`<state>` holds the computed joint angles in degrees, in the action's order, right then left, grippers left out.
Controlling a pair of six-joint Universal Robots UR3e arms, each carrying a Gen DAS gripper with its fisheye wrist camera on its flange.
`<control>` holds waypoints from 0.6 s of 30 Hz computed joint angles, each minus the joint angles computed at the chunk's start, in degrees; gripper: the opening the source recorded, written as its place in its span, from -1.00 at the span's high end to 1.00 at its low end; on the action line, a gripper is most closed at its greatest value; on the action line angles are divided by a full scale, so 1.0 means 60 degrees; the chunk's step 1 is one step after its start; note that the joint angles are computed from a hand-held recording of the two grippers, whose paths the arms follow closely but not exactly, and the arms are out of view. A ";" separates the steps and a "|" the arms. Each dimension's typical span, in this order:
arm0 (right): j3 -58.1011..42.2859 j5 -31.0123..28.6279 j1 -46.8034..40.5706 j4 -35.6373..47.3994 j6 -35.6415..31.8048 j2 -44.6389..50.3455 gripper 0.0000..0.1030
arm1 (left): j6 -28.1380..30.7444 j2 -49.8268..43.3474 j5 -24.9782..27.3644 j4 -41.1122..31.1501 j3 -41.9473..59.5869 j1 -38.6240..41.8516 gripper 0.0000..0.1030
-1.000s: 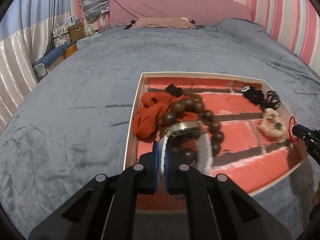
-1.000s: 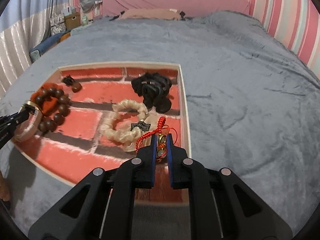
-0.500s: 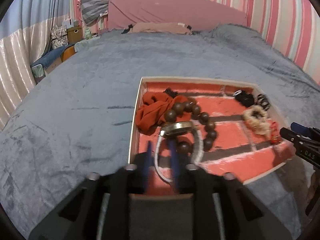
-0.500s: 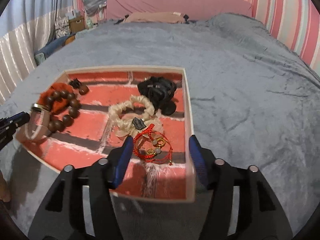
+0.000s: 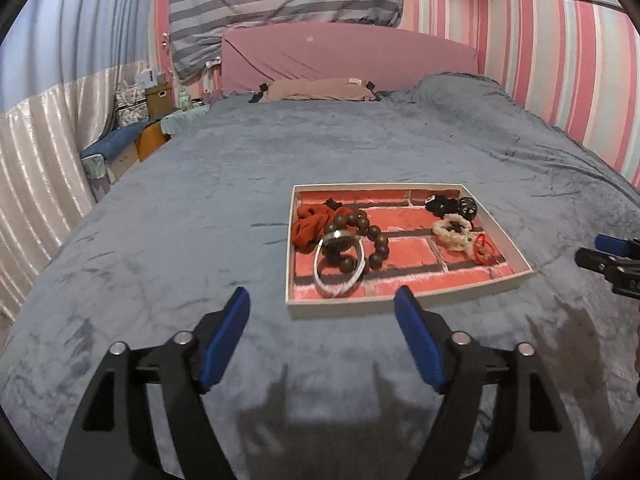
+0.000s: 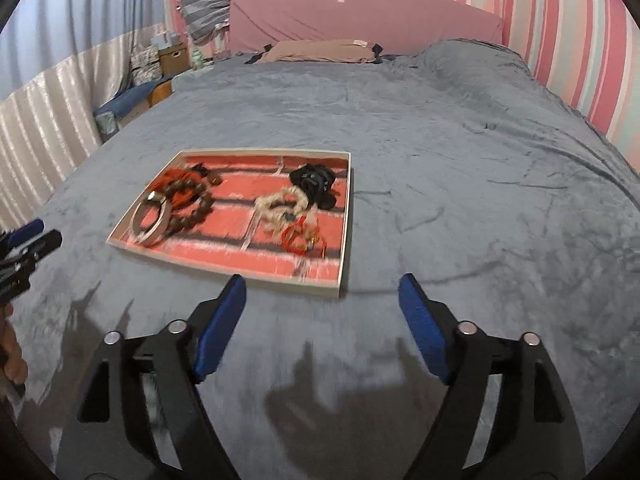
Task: Organize jewelry
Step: 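Move both tools toward the black cord bracelet and black hair tie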
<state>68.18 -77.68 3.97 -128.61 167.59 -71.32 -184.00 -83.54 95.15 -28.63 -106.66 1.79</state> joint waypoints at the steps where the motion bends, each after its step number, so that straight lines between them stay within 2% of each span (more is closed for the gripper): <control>1: 0.0522 -0.0002 -0.0068 -0.0026 -0.0174 -0.0483 -0.63 | -0.0148 0.0406 0.0128 -0.0234 -0.0209 -0.0120 -0.50; 4: 0.2586 -0.0012 -0.0404 -0.0437 -0.0628 -0.2282 -0.80 | -0.0415 0.1491 0.0202 -0.0635 -0.0922 -0.0391 -0.54; 6: 0.4143 0.0094 -0.0762 -0.0695 -0.0849 -0.3645 -0.83 | -0.0675 0.2046 0.0737 -0.0707 -0.1391 -0.0900 -0.63; 9: 0.6035 0.0431 -0.1308 -0.0899 -0.1141 -0.5310 -0.90 | -0.1157 0.2789 0.1174 -0.0912 -0.1989 -0.1568 -0.66; 12: 0.7750 0.0971 -0.2015 -0.0466 -0.1563 -0.7103 -0.90 | -0.1617 0.3376 0.1274 -0.1172 -0.2445 -0.2073 -0.69; 18: 0.9852 0.1804 -0.3297 0.1445 -0.2181 -1.0547 -0.91 | -0.2888 0.3035 0.2850 -0.1204 -0.2724 -0.4232 -0.74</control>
